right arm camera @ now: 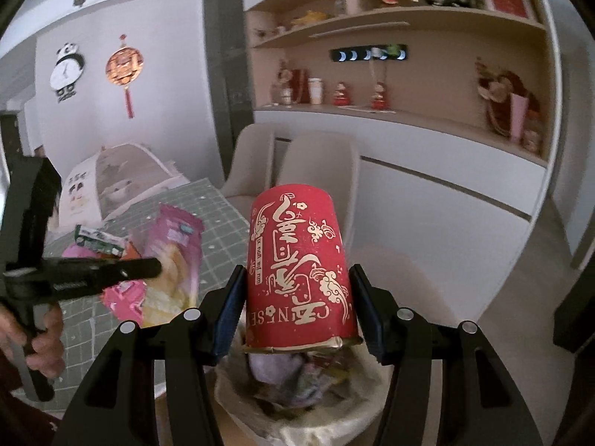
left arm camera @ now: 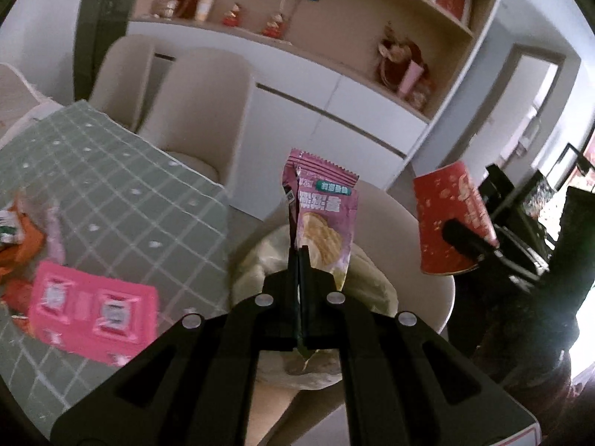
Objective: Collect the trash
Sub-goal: 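Carry the chip bag and red cup to the trash bag and release both, then move both grippers back over the table toward the remaining items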
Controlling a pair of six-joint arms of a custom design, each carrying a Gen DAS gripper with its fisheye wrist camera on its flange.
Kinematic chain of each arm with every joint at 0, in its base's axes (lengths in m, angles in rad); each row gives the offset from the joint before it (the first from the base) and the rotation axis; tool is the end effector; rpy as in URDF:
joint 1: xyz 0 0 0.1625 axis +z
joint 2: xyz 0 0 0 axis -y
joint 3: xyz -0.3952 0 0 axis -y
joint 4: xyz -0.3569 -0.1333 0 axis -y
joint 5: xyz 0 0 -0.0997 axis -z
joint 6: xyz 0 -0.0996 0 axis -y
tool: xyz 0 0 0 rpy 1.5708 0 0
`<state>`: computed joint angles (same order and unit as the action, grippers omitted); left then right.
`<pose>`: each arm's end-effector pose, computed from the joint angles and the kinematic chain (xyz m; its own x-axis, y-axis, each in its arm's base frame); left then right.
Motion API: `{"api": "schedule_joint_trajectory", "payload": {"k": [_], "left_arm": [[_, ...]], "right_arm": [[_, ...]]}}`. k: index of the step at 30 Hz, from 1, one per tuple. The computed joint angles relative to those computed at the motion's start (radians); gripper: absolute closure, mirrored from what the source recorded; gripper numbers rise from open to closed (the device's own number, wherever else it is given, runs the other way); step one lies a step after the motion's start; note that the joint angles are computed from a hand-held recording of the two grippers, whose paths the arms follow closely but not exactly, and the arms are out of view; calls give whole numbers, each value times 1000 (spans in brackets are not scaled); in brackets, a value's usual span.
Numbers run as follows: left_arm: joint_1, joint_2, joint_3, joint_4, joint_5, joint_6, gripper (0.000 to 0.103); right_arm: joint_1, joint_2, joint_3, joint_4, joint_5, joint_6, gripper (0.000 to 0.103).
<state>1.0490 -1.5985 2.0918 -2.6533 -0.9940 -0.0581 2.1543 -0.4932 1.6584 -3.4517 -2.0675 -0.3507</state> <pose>-0.0530 -0.4686 0.3745 -0.9003 0.1130 -0.4204 0.3627 0.7285 -0.5811 0.4141 -0.4715 0.0210 -0.7080 -0.4262 0.5631 -0.7017 0.5147 -0.4927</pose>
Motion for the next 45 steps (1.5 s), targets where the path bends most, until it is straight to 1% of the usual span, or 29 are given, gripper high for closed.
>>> {"api": "schedule_joint_trajectory", "payload": {"k": [1, 6, 15, 18, 20, 21, 22, 23, 24, 29, 32, 33, 35, 38, 41, 45], "left_arm": [[5, 32, -8, -10, -11, 0, 102], [37, 128, -38, -19, -43, -26, 102], [91, 225, -89, 13, -90, -66, 102], [96, 240, -97, 32, -83, -89, 101], [100, 241, -95, 29, -95, -92, 91], [104, 238, -93, 27, -100, -97, 81], [105, 235, -88, 21, -101, -101, 76], [105, 226, -79, 8, -99, -105, 72], [105, 220, -74, 0, -95, -108, 71], [101, 160, -46, -11, -47, -133, 70], [105, 106, -23, 0, -17, -160, 70], [108, 86, -16, 8, -11, -173, 70], [116, 46, 0, 25, 0, -197, 70], [125, -12, 17, 55, 23, -227, 70], [130, -79, 41, 69, 60, -246, 70], [134, -155, 75, 63, 128, -248, 69]], "right_arm": [[-7, -9, 13, -8, -2, 1, 50], [-37, -33, 56, -27, 0, -1, 50], [-81, -39, 75, -15, 29, 22, 50], [-90, -39, 79, -7, 35, 24, 50], [-97, -39, 80, 0, 38, 27, 50], [-101, -38, 79, 4, 40, 31, 50], [-104, -38, 76, 10, 42, 33, 50], [-108, -36, 74, 16, 45, 37, 50], [-110, -33, 71, 22, 48, 43, 50], [-121, -3, 32, 84, 88, 63, 50], [-123, 32, -9, 147, 125, 67, 50], [-126, 52, -34, 186, 145, 71, 50], [-131, 88, -79, 254, 161, 72, 50], [-142, 154, -168, 391, 137, 82, 50], [-159, 199, -240, 528, 80, 129, 50], [-166, 226, -291, 615, 17, 177, 50]]}}
